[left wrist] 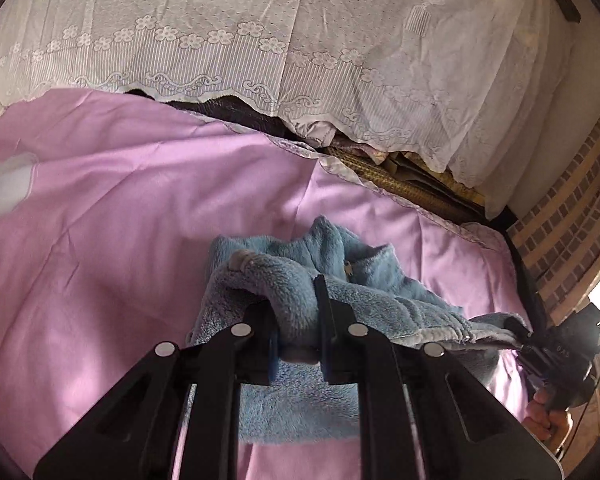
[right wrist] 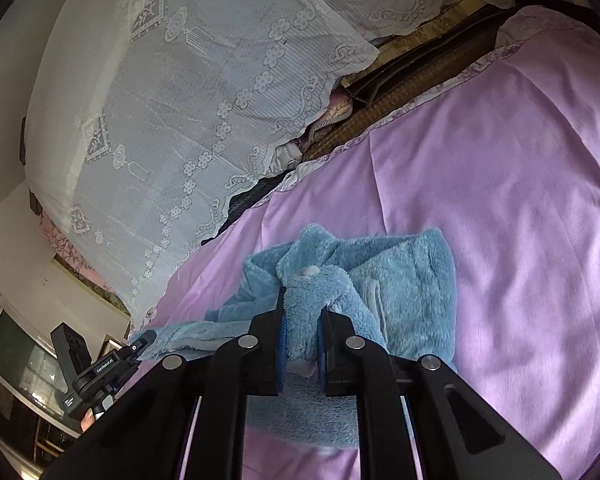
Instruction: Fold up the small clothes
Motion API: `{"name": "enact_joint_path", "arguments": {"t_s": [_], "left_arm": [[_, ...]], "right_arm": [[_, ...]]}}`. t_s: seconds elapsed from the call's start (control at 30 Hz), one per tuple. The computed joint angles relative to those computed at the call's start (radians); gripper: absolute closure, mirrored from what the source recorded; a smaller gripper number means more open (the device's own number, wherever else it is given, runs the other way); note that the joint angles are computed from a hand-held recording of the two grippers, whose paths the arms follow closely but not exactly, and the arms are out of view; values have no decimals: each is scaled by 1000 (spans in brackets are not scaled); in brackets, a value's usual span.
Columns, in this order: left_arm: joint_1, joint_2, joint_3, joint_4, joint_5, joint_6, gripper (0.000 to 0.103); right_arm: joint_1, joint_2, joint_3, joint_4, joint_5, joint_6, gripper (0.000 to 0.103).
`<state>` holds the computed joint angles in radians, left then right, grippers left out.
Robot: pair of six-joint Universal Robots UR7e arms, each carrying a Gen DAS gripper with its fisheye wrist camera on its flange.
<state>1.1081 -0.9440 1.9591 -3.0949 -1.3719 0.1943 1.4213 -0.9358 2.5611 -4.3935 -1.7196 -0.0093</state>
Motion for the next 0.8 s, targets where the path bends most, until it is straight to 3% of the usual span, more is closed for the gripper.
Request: {"name": "enact_joint_path", "arguments": {"t_s": [0.23, 0.53, 0.8], "left_arm": [[-49, 116, -75, -89, 151, 102, 90], [-53, 252, -131, -204, 293, 235, 90], [-15, 336, -154, -306, 281, 297, 90]], "right_arm": [[13, -16, -133, 122, -81, -35, 91], [9, 56, -273, 168, -167, -101, 91], [-36, 103, -319, 197, -170, -133, 91]]}}
